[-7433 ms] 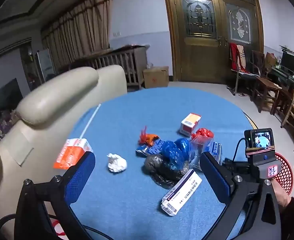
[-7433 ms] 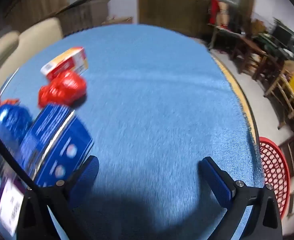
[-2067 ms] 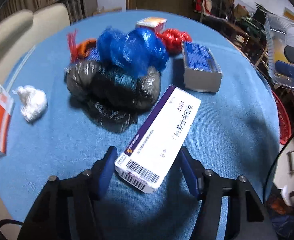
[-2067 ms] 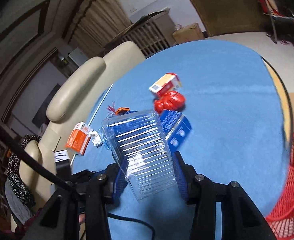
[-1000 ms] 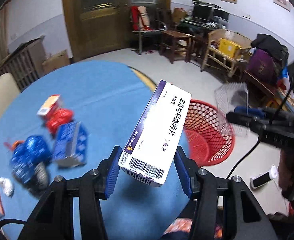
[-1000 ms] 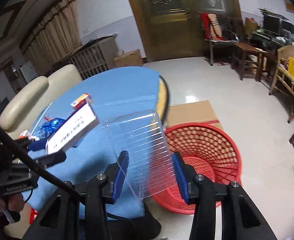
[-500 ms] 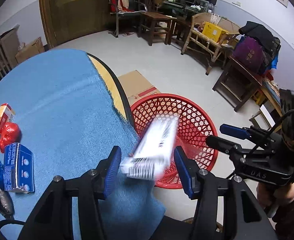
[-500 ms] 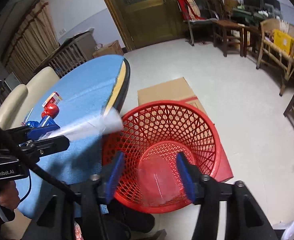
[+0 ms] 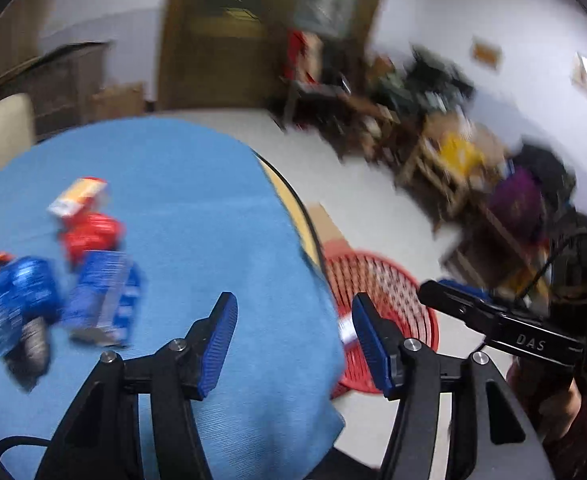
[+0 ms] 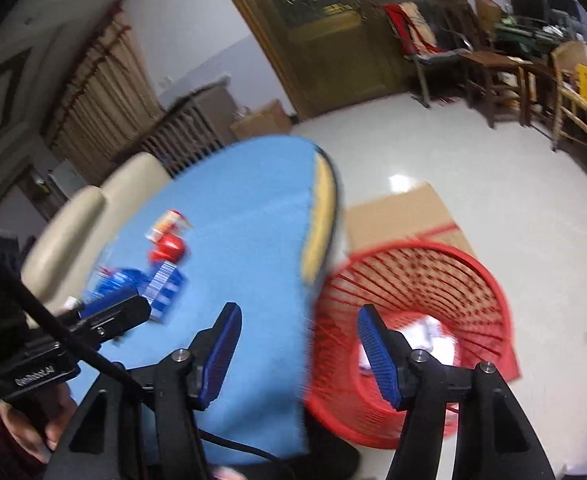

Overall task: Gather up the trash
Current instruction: 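Swing both open tools back over the table toward the remaining items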

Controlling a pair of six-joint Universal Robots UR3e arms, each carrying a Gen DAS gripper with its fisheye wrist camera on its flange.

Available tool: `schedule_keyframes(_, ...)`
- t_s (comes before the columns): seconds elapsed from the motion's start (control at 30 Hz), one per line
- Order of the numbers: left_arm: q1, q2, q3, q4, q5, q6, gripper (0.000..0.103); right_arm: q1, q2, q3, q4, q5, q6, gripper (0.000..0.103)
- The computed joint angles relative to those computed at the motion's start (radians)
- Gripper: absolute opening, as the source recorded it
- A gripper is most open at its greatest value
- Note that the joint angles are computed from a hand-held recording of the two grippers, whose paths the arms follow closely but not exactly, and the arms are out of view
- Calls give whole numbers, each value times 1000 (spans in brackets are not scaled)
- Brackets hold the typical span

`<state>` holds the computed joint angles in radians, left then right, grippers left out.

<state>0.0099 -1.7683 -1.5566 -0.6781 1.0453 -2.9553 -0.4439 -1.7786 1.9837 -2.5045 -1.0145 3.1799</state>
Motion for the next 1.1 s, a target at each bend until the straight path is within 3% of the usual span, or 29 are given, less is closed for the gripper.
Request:
schedule_keyframes(0.13,150,161,-166,141,-22,-138,71,102,27,-124,-60,34,127,67)
schedule_keyframes(0.27,383,296,-295,203,-163,-334,71,257,88,-271,-186,-3,273,74)
schedule_keyframes(0.33,483,335,-334,202,-225,-374,71,345,134,-352,-246,-53,342,79)
schedule_keyframes(0.47,604,379,-406,229,-330,-440,71,507,252,-524,-334,-107,438,80)
schedule_keyframes(0.63,696,335,-399,204,-505,-461,72,686,381,-716,-374,-180,470,84)
schedule_keyframes(0.73,725,326,-384,99,-621,-407,72,777,460,-819,-394,-246,468,84)
schedule_keyframes(0.83,739,339,-377,-65,-699,-281,72,826,524,-896,-412,-281,477,85)
schedule_keyframes(1.1,783,526,-435,-509,-696,73,72,939,635,-1039,-437,-523,446,85)
